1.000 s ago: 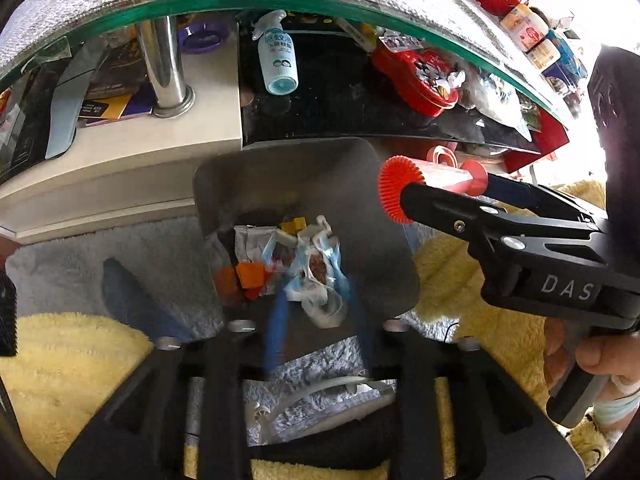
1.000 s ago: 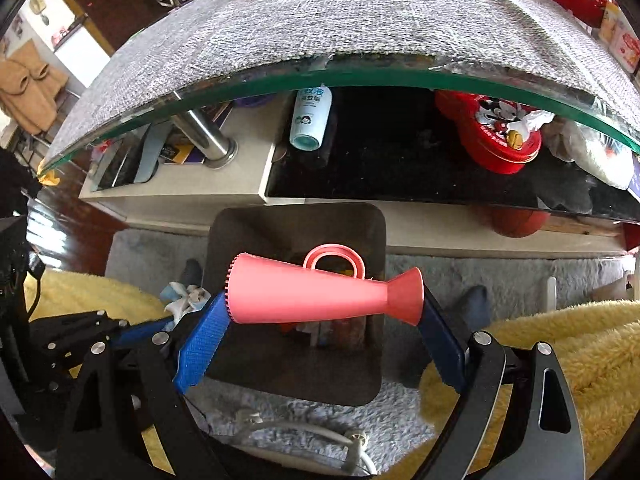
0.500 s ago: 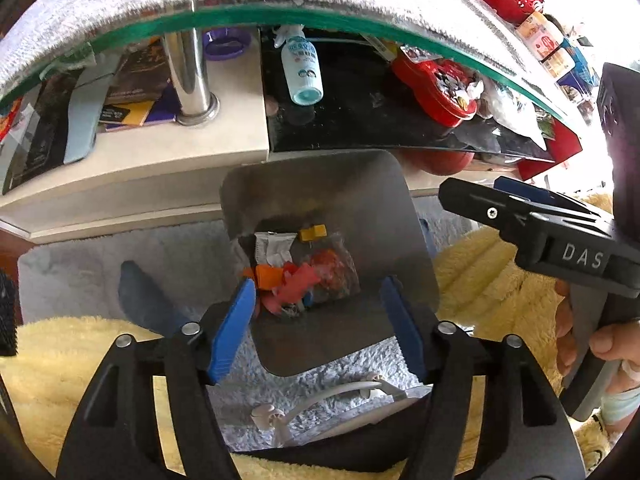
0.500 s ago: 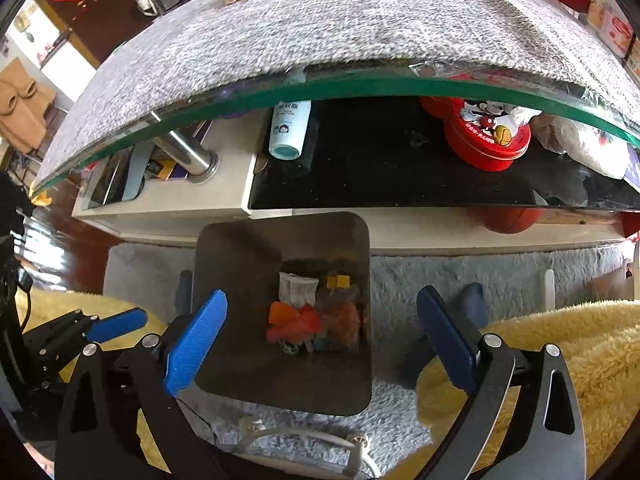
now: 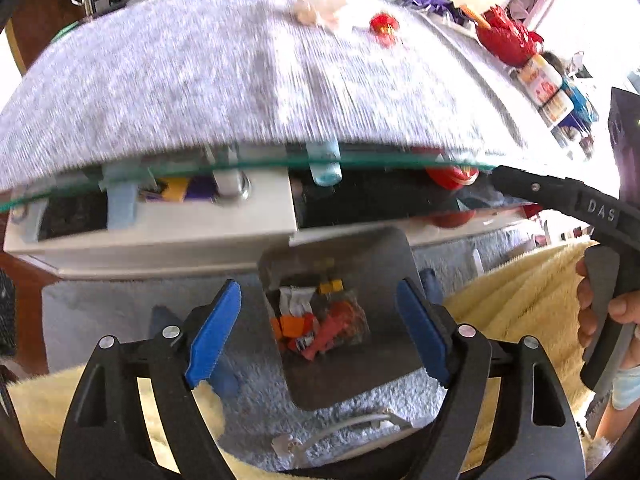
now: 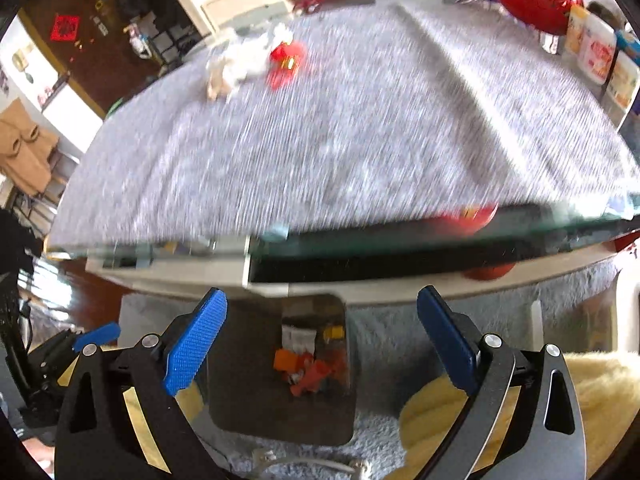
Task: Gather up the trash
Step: 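Grasp the white plastic bag with the left tool while the right tool grasps the red lantern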
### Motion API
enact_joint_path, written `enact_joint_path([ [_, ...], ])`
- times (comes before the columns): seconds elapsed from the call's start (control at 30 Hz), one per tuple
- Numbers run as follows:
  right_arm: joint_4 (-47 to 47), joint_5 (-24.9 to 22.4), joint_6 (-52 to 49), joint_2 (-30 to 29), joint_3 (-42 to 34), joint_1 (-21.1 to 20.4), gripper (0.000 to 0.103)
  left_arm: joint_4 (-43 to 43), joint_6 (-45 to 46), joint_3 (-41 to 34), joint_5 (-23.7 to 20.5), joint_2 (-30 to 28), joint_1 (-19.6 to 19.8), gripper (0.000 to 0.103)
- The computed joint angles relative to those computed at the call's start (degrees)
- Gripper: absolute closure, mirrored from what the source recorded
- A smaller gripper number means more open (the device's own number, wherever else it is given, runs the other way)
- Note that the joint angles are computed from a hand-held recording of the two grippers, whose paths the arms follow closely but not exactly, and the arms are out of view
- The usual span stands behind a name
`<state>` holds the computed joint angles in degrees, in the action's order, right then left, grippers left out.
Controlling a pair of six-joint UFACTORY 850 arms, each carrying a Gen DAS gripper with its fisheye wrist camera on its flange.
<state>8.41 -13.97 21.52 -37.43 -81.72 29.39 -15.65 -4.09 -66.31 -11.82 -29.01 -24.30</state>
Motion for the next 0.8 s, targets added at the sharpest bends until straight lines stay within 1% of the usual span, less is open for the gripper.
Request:
enact_joint_path([
  [0.1,-3.5,-0.3,2.9,-0.4,-1.8,-0.9,0.007,8.6,-7.7,-2.5,-0.6,-0.4,0.5,0.026],
  [0.13,-4.9,-0.4,4.0,-0.6,-2.7,-1.3,0.007,10.2,-9.0,-3.2,-0.7,-0.6,0.6,0.025],
  [0.23,-7.6,-1.0,5.8,-1.5,-5.0,-2.1,0.007,13.3,-11.3,-6.0,-1.5,-1.7,1.2,0.025],
  [0.3,-7.8,-1.3,5.7,-2.2,-6.3,-2.5,0.007,14.7,-11.9,-8.0,-2.1,-2.6,1.4,0.025],
  [0.67,-5.6,-4.3,1.5,-9.0,-18.1,-4.1,0.007,15.3,-9.6,-21.4,-6.0,-9.7,2.6,0.025],
  [0.73,-5.7,-4.9,1.0,-10.9,-21.3,-4.2,0.009,14.7,-8.8,-23.9,-6.7,-11.2,2.9,0.025],
  [0.8,-4.9,-5.8,0.0,-12.7,-24.3,-4.4,0.014,14.0,-7.8,-26.6,-7.6,-12.8,3.2,0.025],
])
